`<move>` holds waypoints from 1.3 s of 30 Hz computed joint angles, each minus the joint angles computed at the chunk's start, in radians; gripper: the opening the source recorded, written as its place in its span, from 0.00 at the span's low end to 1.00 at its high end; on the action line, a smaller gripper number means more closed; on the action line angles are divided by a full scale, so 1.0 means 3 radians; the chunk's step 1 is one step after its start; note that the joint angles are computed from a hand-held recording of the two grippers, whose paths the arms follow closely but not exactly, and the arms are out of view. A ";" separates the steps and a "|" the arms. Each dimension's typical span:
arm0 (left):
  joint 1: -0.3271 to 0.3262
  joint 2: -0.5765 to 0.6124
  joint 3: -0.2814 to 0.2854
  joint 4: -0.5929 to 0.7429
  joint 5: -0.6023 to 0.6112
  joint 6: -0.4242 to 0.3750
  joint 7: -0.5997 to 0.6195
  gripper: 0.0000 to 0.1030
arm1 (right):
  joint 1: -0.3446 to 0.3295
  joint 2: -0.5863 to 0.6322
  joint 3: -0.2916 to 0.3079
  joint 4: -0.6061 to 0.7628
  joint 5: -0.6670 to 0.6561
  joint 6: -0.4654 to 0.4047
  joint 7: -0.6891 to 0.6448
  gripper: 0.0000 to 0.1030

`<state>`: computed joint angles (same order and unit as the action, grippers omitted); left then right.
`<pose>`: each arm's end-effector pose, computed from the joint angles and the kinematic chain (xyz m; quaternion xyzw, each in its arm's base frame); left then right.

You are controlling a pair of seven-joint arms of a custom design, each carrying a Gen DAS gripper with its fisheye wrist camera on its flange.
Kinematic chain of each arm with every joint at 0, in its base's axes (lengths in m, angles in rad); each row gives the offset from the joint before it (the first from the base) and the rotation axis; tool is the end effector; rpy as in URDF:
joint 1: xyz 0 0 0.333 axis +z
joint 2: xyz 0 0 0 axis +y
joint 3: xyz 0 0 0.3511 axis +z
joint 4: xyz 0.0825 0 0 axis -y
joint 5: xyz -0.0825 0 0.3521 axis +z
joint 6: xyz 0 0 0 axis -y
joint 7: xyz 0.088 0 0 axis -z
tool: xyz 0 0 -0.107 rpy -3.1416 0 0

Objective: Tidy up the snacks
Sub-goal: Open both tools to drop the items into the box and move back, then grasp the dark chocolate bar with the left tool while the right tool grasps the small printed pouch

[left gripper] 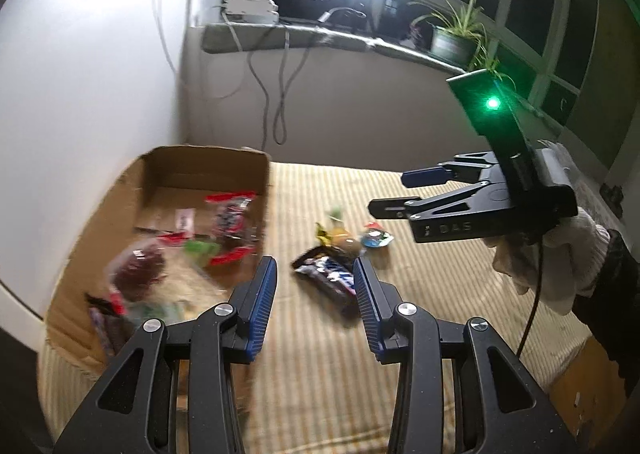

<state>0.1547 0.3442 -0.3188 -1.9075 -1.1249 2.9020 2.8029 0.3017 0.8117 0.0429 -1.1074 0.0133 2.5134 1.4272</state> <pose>0.6361 -0.0290 0.4236 -0.5352 0.7351 -0.3819 0.1657 0.7608 0.2582 0.4331 -0.8115 0.5053 -0.1713 0.2385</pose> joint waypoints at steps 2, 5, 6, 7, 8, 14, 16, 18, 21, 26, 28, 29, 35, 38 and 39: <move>-0.0051 0.0024 0.0006 0.0013 0.0082 0.0011 -0.0058 0.37 | -0.0053 -0.0021 0.0029 -0.0073 0.0045 0.0012 -0.0029 0.65; -0.0130 0.0088 -0.0003 0.0043 0.0260 0.0064 -0.0185 0.37 | -0.0142 -0.0025 0.0093 -0.0136 0.0149 0.0009 -0.0099 0.59; -0.0133 0.0101 -0.0021 0.0042 0.0305 0.0078 -0.0222 0.37 | -0.0166 -0.0024 0.0111 -0.0160 0.0177 0.0011 -0.0133 0.58; -0.0147 0.0124 -0.0028 0.0050 0.0374 0.0087 -0.0282 0.37 | -0.0186 -0.0024 0.0127 -0.0187 0.0200 0.0017 -0.0174 0.58; -0.0174 0.0156 -0.0028 0.0063 0.0465 0.0105 -0.0356 0.37 | -0.0202 -0.0025 0.0141 -0.0215 0.0218 0.0024 -0.0220 0.58; -0.0248 0.0297 -0.0028 0.0122 0.1027 0.0149 -0.0836 0.37 | -0.0313 -0.0006 0.0272 -0.0305 0.0408 0.0035 -0.0525 0.51; -0.0299 0.0353 0.0017 0.0161 0.1231 0.0169 -0.1056 0.37 | -0.0340 0.0020 0.0295 -0.0288 0.0478 0.0001 -0.0586 0.50; -0.0300 0.0395 0.0017 0.0192 0.1383 0.0174 -0.1202 0.35 | -0.0362 0.0065 0.0321 -0.0235 0.0548 -0.0038 -0.0634 0.47; -0.0344 0.0460 0.0056 0.0236 0.1641 0.0186 -0.1423 0.35 | -0.0407 0.0109 0.0378 -0.0184 0.0677 -0.0073 -0.0722 0.47; -0.0440 0.0550 0.0151 0.0291 0.2030 0.0228 -0.1782 0.32 | -0.0404 0.0187 0.0386 -0.0073 0.0774 -0.0114 -0.0811 0.47; -0.0480 0.0586 0.0202 0.0325 0.2176 0.0221 -0.1929 0.30 | -0.0399 0.0226 0.0397 -0.0005 0.0797 -0.0167 -0.0844 0.42; -0.0508 0.0604 0.0238 0.0345 0.2254 0.0215 -0.2007 0.30 | -0.0395 0.0240 0.0399 0.0020 0.0806 -0.0192 -0.0864 0.38; -0.0585 0.0731 0.0363 0.0501 0.2623 0.0161 -0.2430 0.27 | -0.0398 0.0265 0.0395 0.0023 0.0856 -0.0161 -0.0935 0.26; -0.0590 0.0803 0.0375 0.0578 0.2795 0.0138 -0.2575 0.21 | -0.0406 0.0250 0.0386 -0.0012 0.0873 -0.0132 -0.0953 0.23; -0.0607 0.0825 0.0389 0.0591 0.2862 0.0169 -0.2621 0.21 | -0.0402 0.0233 0.0374 -0.0046 0.0869 -0.0104 -0.0953 0.23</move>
